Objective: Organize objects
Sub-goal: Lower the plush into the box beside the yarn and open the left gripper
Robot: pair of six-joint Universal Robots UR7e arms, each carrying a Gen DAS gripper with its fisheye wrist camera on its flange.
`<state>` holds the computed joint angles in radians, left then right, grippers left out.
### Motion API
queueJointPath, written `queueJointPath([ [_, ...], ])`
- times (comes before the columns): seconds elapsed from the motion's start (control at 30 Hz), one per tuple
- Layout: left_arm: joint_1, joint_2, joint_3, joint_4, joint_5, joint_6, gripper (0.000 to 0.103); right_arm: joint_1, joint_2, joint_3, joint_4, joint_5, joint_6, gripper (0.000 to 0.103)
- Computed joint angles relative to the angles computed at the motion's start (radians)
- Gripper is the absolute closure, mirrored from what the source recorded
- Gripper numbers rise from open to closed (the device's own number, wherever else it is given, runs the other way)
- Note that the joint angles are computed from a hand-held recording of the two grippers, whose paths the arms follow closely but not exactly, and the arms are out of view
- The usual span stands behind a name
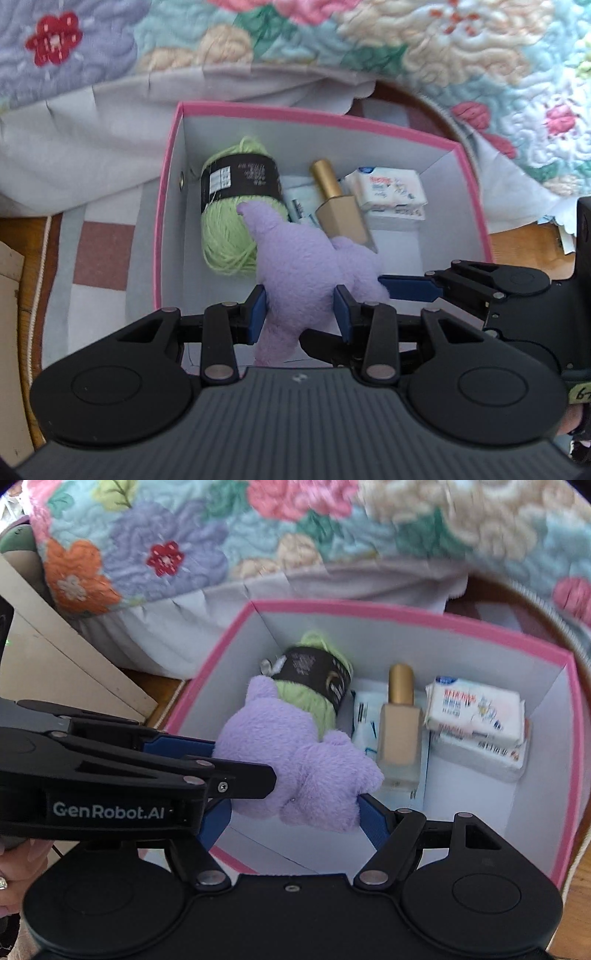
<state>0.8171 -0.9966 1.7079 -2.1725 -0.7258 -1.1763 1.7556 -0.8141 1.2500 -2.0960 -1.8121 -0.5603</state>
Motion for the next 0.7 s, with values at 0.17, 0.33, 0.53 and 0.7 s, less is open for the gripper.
queueJointPath([
  [0.17, 0.024, 0.009, 0.028, -0.059, 0.011, -0.019, 0.065, -0.006, 0.039, -0.018, -0.01, -0.017, -0.009, 0.025],
  [0.33, 0.015, 0.006, 0.025, 0.025, 0.026, -0.103, 0.065, -0.01, 0.058, -0.035, 0.031, 0.004, 0.019, 0.024],
  [0.53, 0.01, 0.017, 0.017, 0.071, 0.056, -0.113, 0.062, -0.026, 0.071, -0.047, 0.064, 0.025, 0.054, 0.024],
  [0.7, -0.01, 0.022, 0.005, 0.163, 0.098, -0.16, 0.051, -0.03, 0.052, -0.032, 0.053, 0.023, 0.054, 0.025],
])
